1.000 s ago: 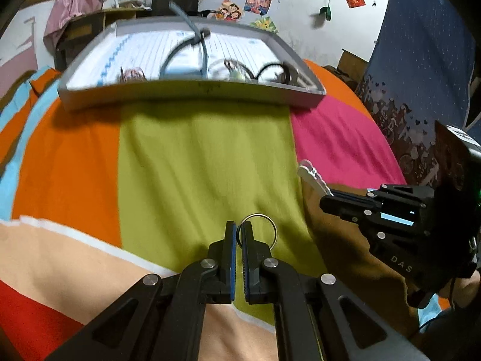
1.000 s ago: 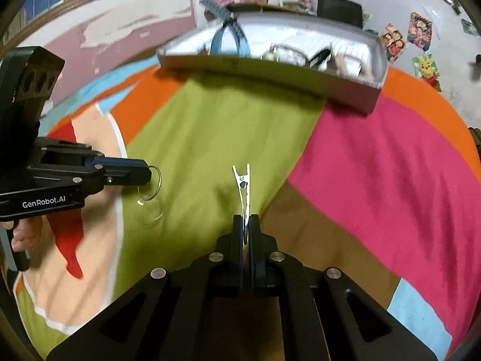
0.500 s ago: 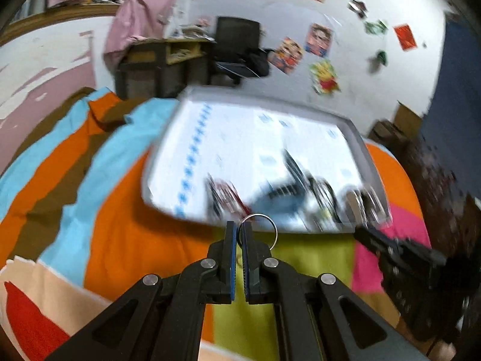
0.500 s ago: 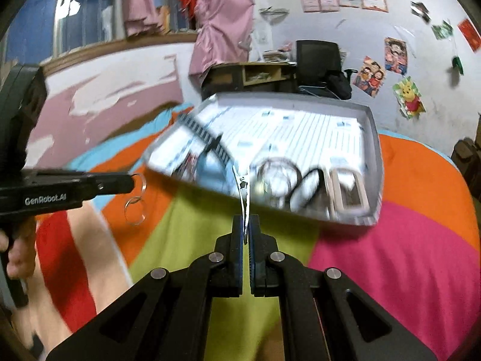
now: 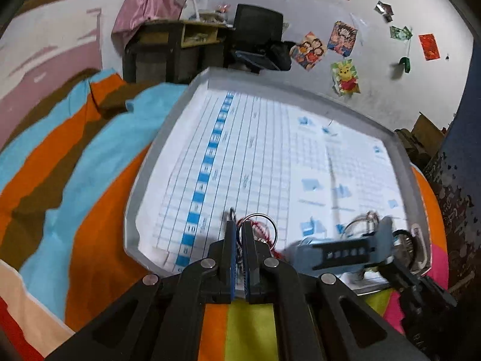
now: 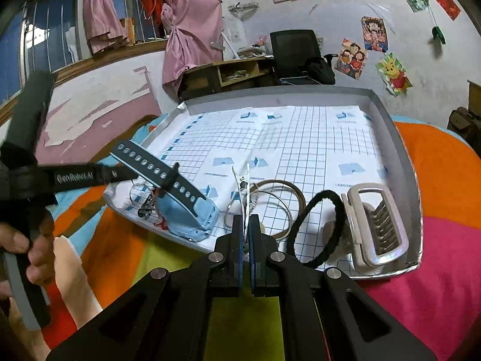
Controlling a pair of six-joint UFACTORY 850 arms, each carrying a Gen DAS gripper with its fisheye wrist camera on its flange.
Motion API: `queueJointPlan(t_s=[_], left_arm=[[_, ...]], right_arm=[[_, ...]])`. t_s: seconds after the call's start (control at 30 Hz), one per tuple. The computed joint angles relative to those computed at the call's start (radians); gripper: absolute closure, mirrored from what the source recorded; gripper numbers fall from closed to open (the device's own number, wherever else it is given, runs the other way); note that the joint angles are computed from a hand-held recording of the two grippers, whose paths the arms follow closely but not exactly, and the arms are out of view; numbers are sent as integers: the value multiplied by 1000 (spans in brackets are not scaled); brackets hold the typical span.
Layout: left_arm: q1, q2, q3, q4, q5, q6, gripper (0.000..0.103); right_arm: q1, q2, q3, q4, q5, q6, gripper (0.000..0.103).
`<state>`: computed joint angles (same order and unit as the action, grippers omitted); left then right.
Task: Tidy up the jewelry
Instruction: 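Carry the ring and keychain piece onto the tray and open both grippers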
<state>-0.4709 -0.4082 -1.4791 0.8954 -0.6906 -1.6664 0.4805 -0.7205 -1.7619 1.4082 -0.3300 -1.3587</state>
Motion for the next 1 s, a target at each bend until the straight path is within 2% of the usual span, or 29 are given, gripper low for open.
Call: queueJointPlan(t_s=[0.17, 0.6, 0.67, 0.7, 0.77, 0.83, 0.93, 1.0], left_arm=[[1, 1, 15, -1, 12, -13, 98], [-10, 5, 17, -11, -34, -5, 96], [-11, 11, 21, -7, -37, -10, 83], [-14, 15, 25, 4, -42, -26, 72], [-19, 27, 37, 35, -45, -68, 61], [-25, 36, 45, 59, -51, -98, 55], [-31, 42, 45, 70, -57, -103, 51], [-37, 48, 49, 92, -60, -121, 38]], right_arm=[[-7, -18, -24, -15, -8, 38, 99], [-7, -8, -10, -26, 17, 50, 98], [-8, -7, -9, -28, 22, 56, 96], [-8, -6, -8, -28, 26, 56, 91], [-12, 0, -2, 2, 24, 28, 83], [-13, 7, 7, 42, 28, -16, 76], [-13, 20, 18, 86, 40, -68, 75], [-14, 27, 24, 113, 43, -96, 75]])
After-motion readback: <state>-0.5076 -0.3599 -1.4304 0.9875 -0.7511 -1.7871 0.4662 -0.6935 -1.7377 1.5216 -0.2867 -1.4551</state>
